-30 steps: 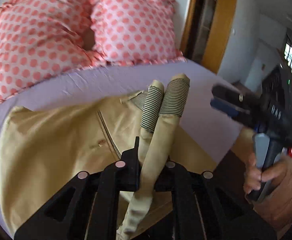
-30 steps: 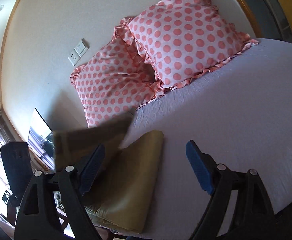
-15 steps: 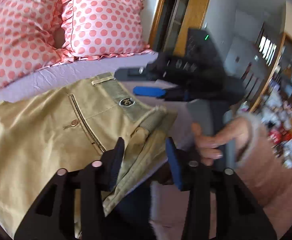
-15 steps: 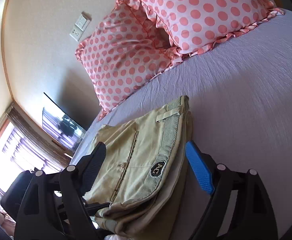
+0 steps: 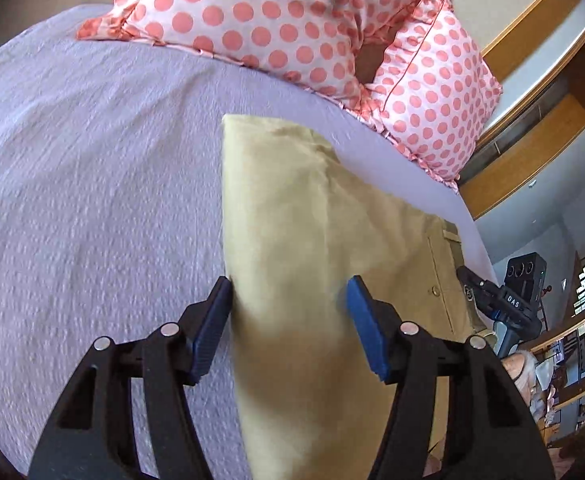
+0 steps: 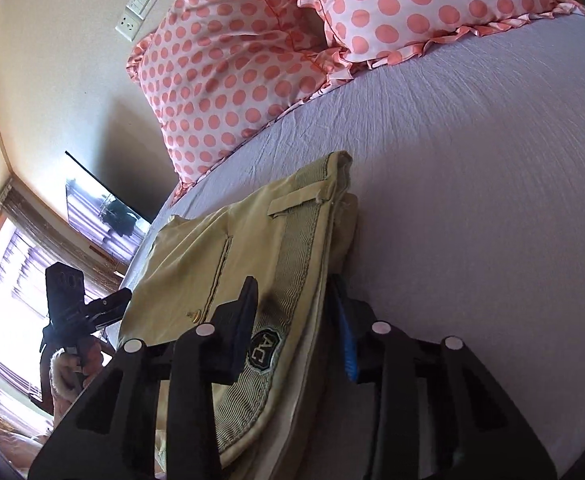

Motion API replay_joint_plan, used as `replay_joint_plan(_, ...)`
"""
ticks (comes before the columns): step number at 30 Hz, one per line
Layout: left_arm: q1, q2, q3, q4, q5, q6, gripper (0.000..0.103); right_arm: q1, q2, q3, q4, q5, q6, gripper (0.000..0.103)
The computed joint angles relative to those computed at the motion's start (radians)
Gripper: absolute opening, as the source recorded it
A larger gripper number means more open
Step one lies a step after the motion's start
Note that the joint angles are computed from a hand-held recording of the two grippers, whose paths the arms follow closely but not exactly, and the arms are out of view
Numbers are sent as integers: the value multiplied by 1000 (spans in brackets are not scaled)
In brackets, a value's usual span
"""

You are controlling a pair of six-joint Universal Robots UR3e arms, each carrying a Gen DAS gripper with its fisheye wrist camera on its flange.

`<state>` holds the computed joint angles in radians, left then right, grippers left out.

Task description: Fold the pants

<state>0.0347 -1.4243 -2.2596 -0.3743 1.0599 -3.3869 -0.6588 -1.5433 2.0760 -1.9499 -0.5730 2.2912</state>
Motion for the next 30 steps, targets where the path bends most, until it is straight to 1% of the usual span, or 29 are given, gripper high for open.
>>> replay_joint_plan(1,-4,0,-2,5,2,1,60,3,7,-5,-4,2,4,32)
replay_joint_plan(3,-1,-7,20,-30,-3,4,61,21,11,-6,-43,-12,31,32)
replay_joint_plan(5,20,-9,22,-48,-32,15,61,28,15,-11,-49,-16,31,33)
replay_joint_plan(8,33,-10,20,-50,-61,20,62,20,28,-27,23,11,-43,33)
replay_joint_plan(10,5,-47,67,-65,-42,16,62,27,50,-63,111,30,-108,33)
replay_joint_plan(12,-36,-79,123,-98,-1,15,61,39,73,-101,194,41,-158,33)
replay_joint_plan(13,-45,-91,141,-109,1,20,61,47,73,-103,180,36,-146,33)
replay_joint_plan(15,-49,-106,161,-126,4,14,47,55,86,-124,190,31,-132,33)
replay_joint_plan(16,-34,-105,149,-117,-19,8,27,57,95,-139,213,34,-138,33)
replay_joint_plan(17,-8,-99,125,-100,-68,1,11,55,104,-151,243,39,-153,29)
replay_joint_plan(18,1,-90,113,-81,-83,-7,11,52,117,-172,303,52,-187,16)
replay_joint_plan(19,-11,-83,119,-65,-63,-12,10,47,126,-193,362,72,-225,14)
replay_joint_plan(21,-69,-87,180,-54,20,2,9,57,128,-230,392,98,-231,12)
replay_joint_plan(23,-116,-123,278,-69,80,8,9,85,144,-290,372,131,-201,11)
replay_joint_plan(24,-129,-153,330,-73,99,5,9,103,161,-324,336,150,-167,10)
replay_joint_plan(26,-150,-229,432,-50,144,-8,9,140,215,-398,218,189,-65,10)
replay_joint_plan(28,-168,-320,533,-7,206,-26,9,172,301,-492,73,223,88,10)
replay_joint_plan(30,-170,-422,644,9,245,-39,9,193,392,-572,-126,231,274,10)
